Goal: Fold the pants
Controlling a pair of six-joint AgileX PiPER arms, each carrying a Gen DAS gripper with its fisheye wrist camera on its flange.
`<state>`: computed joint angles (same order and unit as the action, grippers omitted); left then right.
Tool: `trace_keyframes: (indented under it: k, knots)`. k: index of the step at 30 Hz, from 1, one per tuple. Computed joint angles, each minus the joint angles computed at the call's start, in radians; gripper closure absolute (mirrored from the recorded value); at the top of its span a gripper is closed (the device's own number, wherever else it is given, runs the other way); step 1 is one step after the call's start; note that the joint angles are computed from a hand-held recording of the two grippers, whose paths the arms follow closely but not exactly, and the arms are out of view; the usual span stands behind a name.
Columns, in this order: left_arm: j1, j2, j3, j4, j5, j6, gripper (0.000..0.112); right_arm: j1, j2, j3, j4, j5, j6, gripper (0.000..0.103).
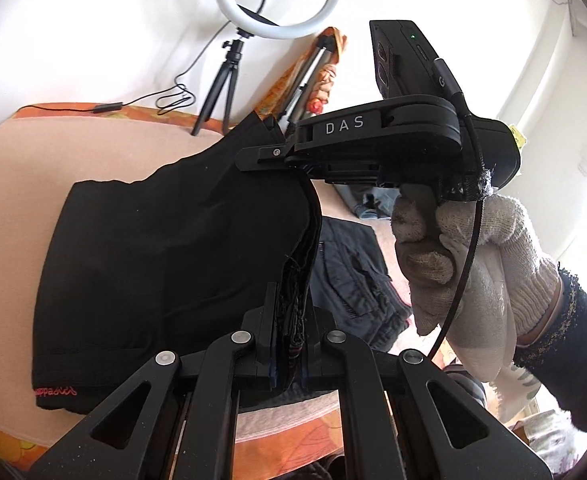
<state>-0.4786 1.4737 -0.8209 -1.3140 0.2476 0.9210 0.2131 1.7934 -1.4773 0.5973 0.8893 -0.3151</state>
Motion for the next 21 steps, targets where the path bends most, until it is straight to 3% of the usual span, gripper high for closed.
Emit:
trace_keyframes:
  k: [4,8,15,16,18,21]
  knots:
    - [-0.084,0.063,-0.064,-0.015,-0.01,-0.008,0.107,-0.103,-0.057,0.049,-0.015,0.042,-0.062,0.099]
    - [-0.16,0.126,-0.144,0.068,-0.021,-0.099,0.107,-0.205,-0.096,0.09,-0.024,0.075,-0.118,0.099]
    - [-0.251,0.248,-0.307,0.429,0.01,-0.439,0.105,-0.356,-0.117,0.153,-0.008,0.09,-0.209,0.099]
    - [-0.255,0.254,-0.318,0.456,0.029,-0.462,0.097,-0.374,-0.116,0.165,-0.005,0.088,-0.224,0.099]
    - [-0.25,0.243,-0.322,0.453,0.081,-0.446,0.095,-0.407,-0.106,0.183,0.0,0.082,-0.248,0.099]
    - [-0.243,0.159,-0.245,0.472,0.081,-0.45,0.094,-0.43,-0.09,0.205,0.019,0.06,-0.28,0.099]
